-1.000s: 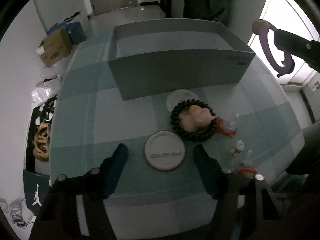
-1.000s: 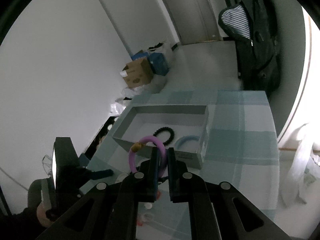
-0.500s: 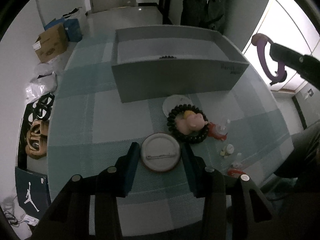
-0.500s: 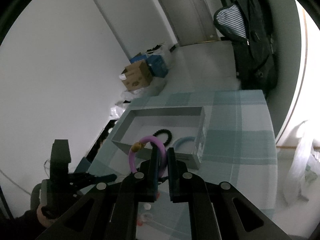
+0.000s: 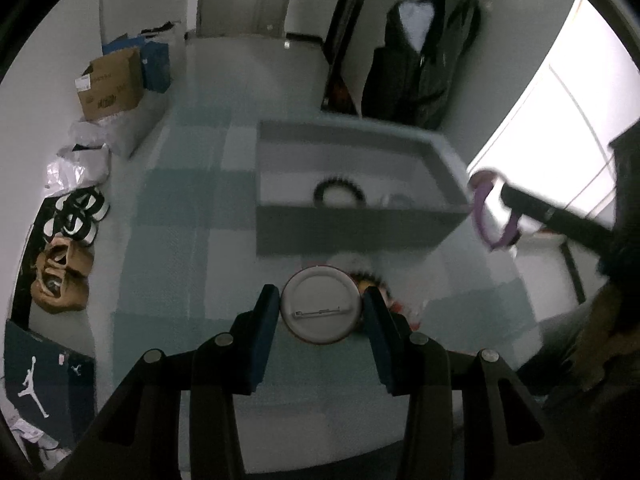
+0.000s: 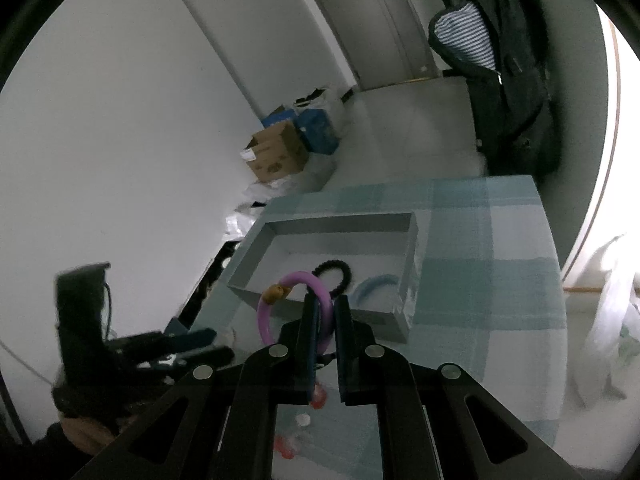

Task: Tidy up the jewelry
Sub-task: 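Carry both items into the grey box and open both tools to release them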

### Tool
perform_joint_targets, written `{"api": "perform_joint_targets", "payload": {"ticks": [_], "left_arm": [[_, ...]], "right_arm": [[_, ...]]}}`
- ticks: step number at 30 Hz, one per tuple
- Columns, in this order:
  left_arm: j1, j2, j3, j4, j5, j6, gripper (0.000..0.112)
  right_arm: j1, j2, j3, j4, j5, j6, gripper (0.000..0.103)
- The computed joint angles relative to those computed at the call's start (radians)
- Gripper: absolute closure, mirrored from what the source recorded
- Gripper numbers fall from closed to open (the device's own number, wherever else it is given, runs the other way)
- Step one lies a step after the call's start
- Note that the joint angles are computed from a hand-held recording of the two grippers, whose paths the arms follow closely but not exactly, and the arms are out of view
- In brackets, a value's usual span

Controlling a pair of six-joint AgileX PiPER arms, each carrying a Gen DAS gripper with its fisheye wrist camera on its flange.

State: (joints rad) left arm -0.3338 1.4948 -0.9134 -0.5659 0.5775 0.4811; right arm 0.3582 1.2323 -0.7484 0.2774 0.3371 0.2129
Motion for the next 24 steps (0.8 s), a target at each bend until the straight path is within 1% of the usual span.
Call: {"api": "perform_joint_targets", "payload": {"ticks": [3, 5, 9, 13, 15, 17, 20, 22, 24], "left_arm": [[0.021, -0.01, -0.024, -0.088, 0.007, 0.068, 0.075], [0.026, -0.014, -0.034, -0.131, 0.007, 0.102, 0.075], [0.05, 0.044, -0.107, -0.203, 0.036, 0.174, 0.075], [0.061, 0.123, -0.188, -0.212, 0.074, 0.161, 0.075], [0.068, 0.151, -0.221, -0.208, 0.092, 0.142, 0.075], [0.073, 0.192, -0.266, -0.215, 0.126, 0.128, 0.075], [0.057, 0.226, -0.317, -0.163, 0.131, 0.079, 0.075], [0.052, 0.262, -0.356, -0.155, 0.142, 0.07, 0.075], [0.049, 0.295, -0.388, -0.148, 0.15, 0.063, 0.075]], "right_arm": [[-0.011, 0.026, -0.011, 0.071, -0.007, -0.067, 0.096], [-0.023, 0.046, -0.024, 0.151, -0.009, -0.143, 0.096], [-0.038, 0.087, -0.062, 0.253, -0.012, -0.261, 0.096], [-0.067, 0.141, -0.104, 0.341, 0.009, -0.36, 0.096], [-0.081, 0.164, -0.125, 0.353, 0.022, -0.383, 0.096], [-0.101, 0.194, -0.152, 0.388, 0.047, -0.429, 0.096], [-0.124, 0.241, -0.197, 0.399, 0.074, -0.465, 0.096], [-0.137, 0.274, -0.227, 0.403, 0.088, -0.482, 0.096], [-0.155, 0.305, -0.249, 0.449, 0.099, -0.532, 0.096]]}}
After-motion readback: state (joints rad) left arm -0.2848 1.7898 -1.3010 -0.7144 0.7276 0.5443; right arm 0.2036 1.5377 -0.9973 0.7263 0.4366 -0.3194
